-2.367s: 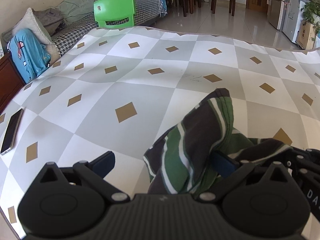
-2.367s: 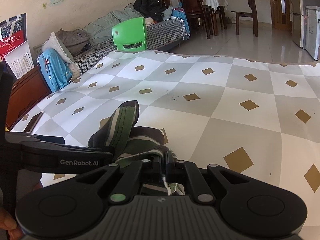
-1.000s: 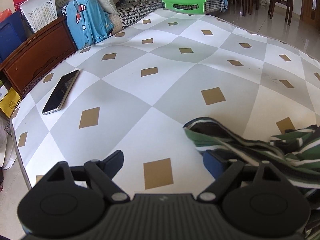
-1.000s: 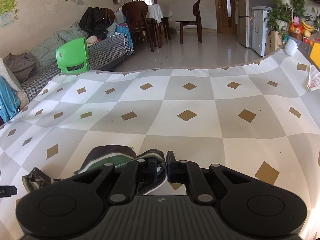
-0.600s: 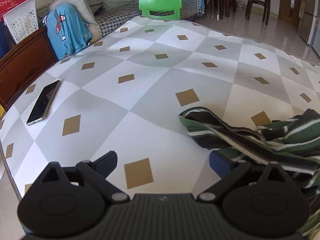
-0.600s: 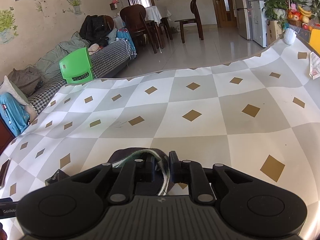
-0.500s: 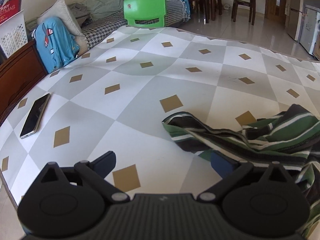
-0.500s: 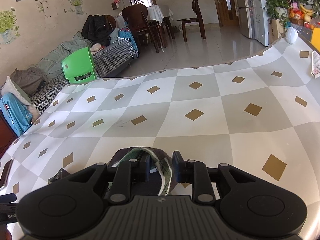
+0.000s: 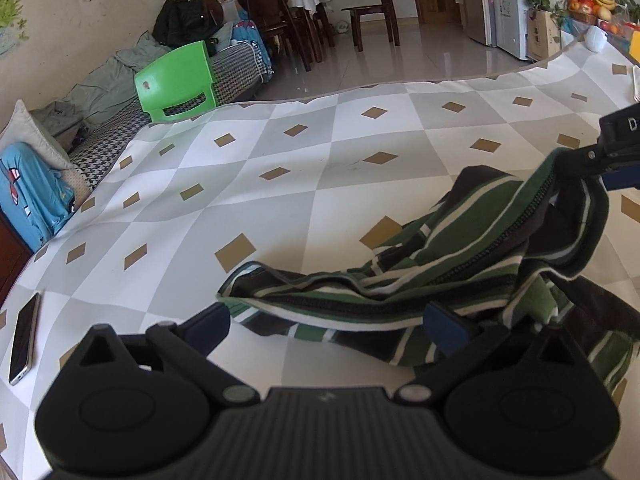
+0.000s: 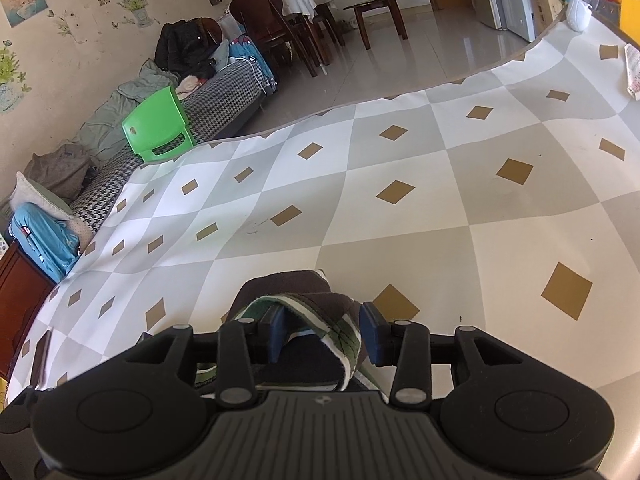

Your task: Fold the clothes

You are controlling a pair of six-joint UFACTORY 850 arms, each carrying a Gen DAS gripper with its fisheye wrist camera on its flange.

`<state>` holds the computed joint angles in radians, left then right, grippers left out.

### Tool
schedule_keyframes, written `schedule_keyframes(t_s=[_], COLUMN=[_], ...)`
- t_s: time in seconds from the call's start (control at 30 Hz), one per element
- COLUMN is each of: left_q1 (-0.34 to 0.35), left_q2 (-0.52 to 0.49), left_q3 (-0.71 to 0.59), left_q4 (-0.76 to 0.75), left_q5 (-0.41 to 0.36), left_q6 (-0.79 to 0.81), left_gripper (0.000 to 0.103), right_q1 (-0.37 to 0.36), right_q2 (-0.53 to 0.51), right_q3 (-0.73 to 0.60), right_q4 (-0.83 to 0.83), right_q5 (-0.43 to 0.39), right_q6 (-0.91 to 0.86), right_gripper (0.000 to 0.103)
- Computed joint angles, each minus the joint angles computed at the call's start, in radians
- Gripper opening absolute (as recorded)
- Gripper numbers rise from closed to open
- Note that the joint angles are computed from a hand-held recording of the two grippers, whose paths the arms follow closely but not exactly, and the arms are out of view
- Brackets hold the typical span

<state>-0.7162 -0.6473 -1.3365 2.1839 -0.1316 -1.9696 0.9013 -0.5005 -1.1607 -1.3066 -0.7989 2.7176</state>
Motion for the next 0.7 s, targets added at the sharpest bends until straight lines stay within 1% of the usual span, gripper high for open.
schedule_keyframes(t_s=[0.07,0.13,0.2,0.33,0.43,0.6,0.7], left_q1=[-0.003,-0.007,-0.011,-0.019,-0.021,-0.028,-0.031], left_q2=[-0.004,-0.007,-0.013,-0.034,-0.050,-0.067,-0.076], left_q3=[0.001,0.006,0.007,-0.003,-0.018,-0.028,-0.033], left_q4=[0.072,0.159,0.216,0.178,0.165,0.174,0.170], left_q5=[0.008,0.001,-0.011,-0.048,-0.053,-0.060,-0.061], left_q6=[-0.046,-0.108,-0.144,-0.087,-0.074,-0.064,-0.055], left_gripper=[0.103,0.103,0.103,0.103,0.103,0.103,0.103], right_q1=[0.000,-0.001,-0.003,-0.006,-0.006,-0.008,-0.011], right_q2=[0.001,0.001,0.001,-0.004,-0.004,0.003,0.011], right_q3=[0.001,0.002,0.002,-0.004,-0.001,0.021,0.044], right_q4=[-0.008,-0.016,-0.026,-0.052,-0.107,-0.281,-0.444], right_q5=[-0.002,0.003,0.011,0.028,0.041,0.068,0.078], right_q6=[0.008,0.019,0.028,0.036,0.066,0.200,0.352], right_gripper=[0.039,0.039,0.039,0.039,0.039,0.039,0.039])
